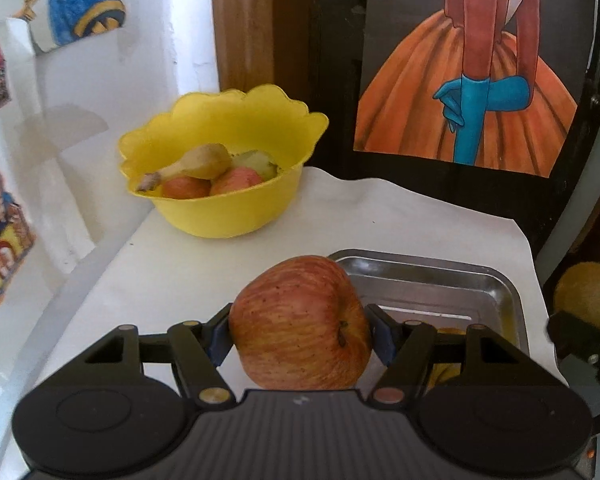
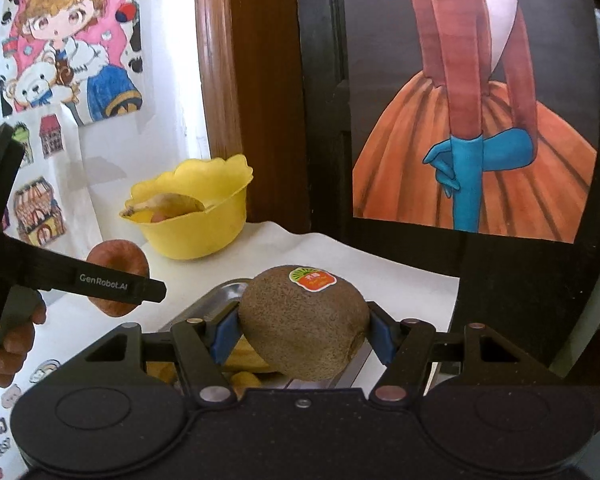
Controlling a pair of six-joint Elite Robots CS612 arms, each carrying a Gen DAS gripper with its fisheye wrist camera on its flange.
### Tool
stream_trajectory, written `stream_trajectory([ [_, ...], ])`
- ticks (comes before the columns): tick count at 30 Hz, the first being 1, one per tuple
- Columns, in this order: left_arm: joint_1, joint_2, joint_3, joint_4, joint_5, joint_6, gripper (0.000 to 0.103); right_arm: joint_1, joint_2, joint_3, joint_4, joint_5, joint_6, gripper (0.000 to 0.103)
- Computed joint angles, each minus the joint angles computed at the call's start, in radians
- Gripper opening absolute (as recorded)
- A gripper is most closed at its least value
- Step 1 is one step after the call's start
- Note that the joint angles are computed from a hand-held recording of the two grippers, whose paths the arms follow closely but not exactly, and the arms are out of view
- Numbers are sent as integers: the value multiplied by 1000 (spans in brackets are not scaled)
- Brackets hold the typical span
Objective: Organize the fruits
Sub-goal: 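Lower apple and kiwi into the tray and open both grippers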
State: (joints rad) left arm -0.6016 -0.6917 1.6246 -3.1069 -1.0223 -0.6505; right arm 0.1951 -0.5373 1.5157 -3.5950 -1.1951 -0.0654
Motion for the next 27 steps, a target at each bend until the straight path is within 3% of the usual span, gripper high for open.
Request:
stream_trajectory([
  [11, 11, 41, -72, 65, -36, 11, 71, 9, 52, -78, 104, -1, 1, 66],
  [27, 24, 64, -119, 129, -94, -8, 71, 16, 75, -114, 165, -5, 19, 67],
])
